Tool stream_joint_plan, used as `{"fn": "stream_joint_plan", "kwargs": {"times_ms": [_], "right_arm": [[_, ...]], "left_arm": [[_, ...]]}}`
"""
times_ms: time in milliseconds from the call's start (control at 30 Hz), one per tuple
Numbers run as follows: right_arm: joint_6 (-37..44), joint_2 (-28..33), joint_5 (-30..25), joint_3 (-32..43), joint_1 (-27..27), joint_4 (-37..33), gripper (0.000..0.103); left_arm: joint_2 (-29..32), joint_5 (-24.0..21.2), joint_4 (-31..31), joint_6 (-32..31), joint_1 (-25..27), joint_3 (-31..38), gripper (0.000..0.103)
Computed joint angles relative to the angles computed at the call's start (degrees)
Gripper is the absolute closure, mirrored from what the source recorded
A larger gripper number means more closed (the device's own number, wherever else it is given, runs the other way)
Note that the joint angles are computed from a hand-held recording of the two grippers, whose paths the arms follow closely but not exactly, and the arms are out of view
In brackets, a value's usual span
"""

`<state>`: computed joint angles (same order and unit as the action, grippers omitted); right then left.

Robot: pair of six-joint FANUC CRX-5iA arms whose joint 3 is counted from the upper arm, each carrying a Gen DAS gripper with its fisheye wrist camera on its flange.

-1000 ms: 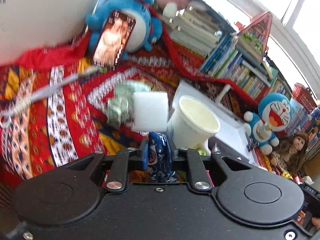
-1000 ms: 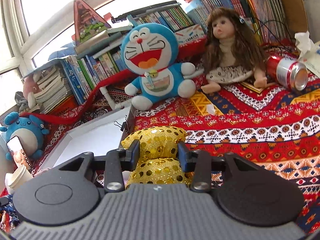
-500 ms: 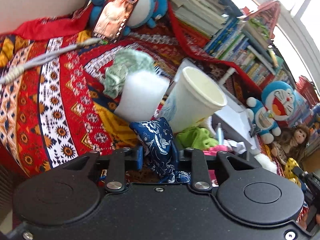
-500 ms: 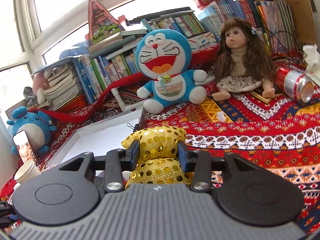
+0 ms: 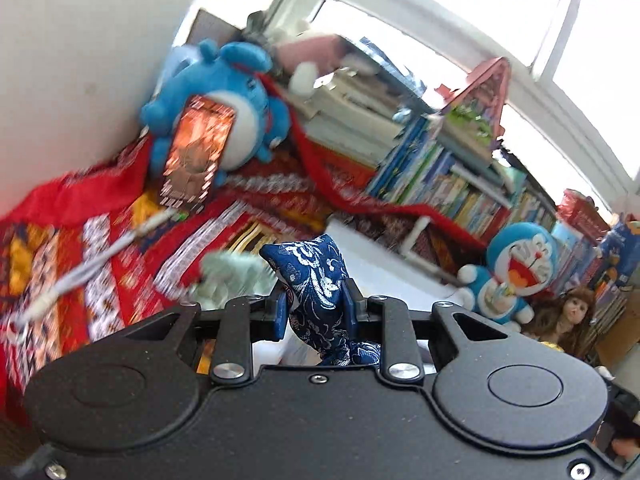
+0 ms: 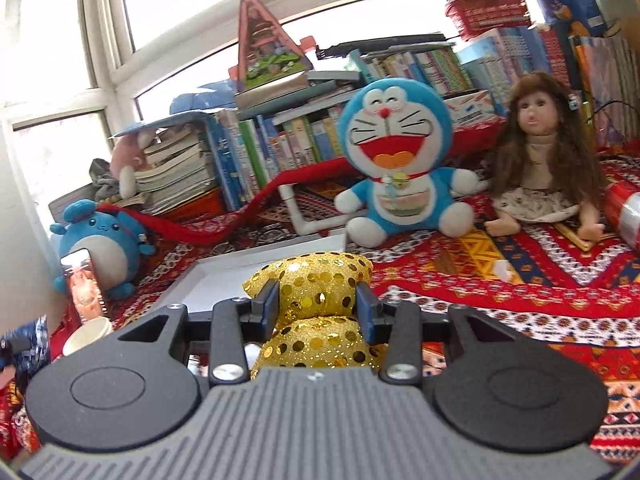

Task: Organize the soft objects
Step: 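Lift and carry the pouch and bow with both tools over the white tray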

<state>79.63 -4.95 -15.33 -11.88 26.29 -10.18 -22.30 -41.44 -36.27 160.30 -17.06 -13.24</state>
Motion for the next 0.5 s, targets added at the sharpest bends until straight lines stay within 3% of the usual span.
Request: {"fn": "stream_joint_plan", "kwargs": {"times_ms": [233, 367, 500], "right_arm": [[13.2, 7.5, -11.4, 14.7, -3.6, -16.1, 0.059], [16.8, 12.4, -15.9, 22.1, -5.4, -22.1, 0.059], [14.8, 16.7, -18.1, 27.2, -5.4, -22.2, 0.059]], "left_arm": [[7.0, 9.2, 21.0, -23.2, 7.8, 5.4, 0.078], [16.4, 6.5, 26.4, -29.8, 7.0, 14.8, 0.078], [27.3, -0.8, 27.9, -32.1, 5.8, 27.0, 0.078]]}}
